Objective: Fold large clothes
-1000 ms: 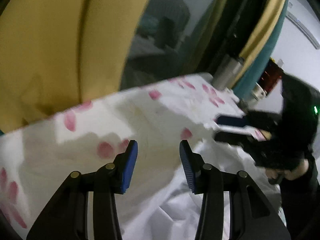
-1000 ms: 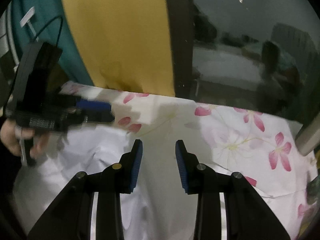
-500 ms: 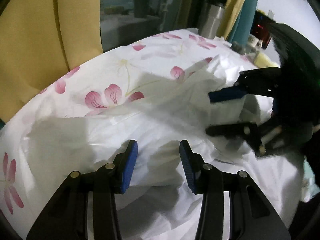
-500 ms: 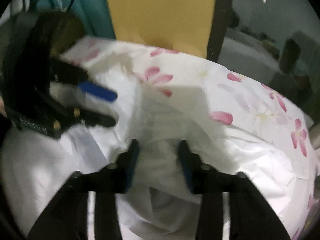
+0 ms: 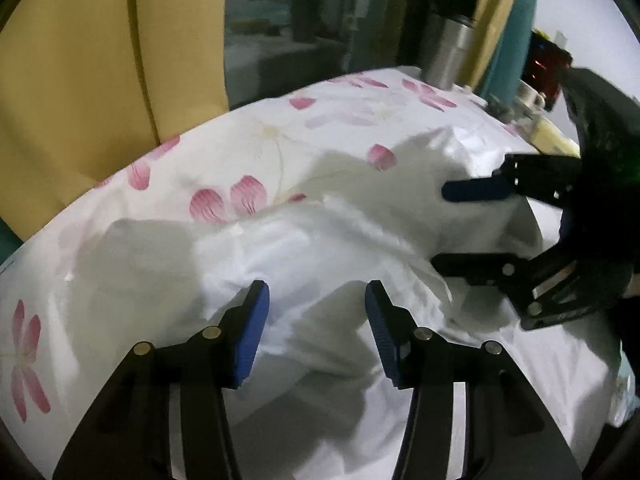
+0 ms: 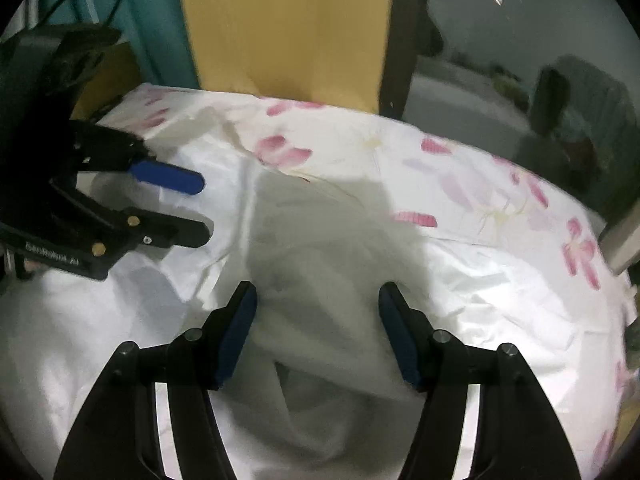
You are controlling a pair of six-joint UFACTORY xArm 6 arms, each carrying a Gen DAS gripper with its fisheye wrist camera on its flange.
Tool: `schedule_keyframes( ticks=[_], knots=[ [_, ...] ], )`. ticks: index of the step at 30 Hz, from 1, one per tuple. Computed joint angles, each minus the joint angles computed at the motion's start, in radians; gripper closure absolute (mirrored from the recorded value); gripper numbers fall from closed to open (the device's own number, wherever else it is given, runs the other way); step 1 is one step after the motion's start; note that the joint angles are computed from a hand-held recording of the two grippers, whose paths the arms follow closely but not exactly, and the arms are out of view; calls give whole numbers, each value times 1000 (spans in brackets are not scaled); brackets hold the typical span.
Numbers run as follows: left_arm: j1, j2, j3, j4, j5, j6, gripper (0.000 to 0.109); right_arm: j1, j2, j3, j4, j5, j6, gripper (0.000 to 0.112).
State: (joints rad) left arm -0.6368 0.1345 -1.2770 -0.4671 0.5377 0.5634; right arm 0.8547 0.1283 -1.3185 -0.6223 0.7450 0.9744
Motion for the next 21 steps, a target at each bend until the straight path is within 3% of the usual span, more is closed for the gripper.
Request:
schedule_keyframes(
  ticks=[4,12,16,18,21],
  knots=[
    [0,57,-83,38,20,-57,56,-32,23,-23,22,-26,-5,49],
    [-10,183,-221,152,5,-162,54,-70,88,-112,74,20,-51,49],
    [-10,187,-221,193,-21,-202,49,-79,91,-116,73,15,-40,49],
    [-8,163,-200,219,-33,-242,49,-68,96,-137,45,61,-14,49],
    [-10,87,-121,180,-83,-197,49,-37,75,-147,-31,112,39,49]
  ],
)
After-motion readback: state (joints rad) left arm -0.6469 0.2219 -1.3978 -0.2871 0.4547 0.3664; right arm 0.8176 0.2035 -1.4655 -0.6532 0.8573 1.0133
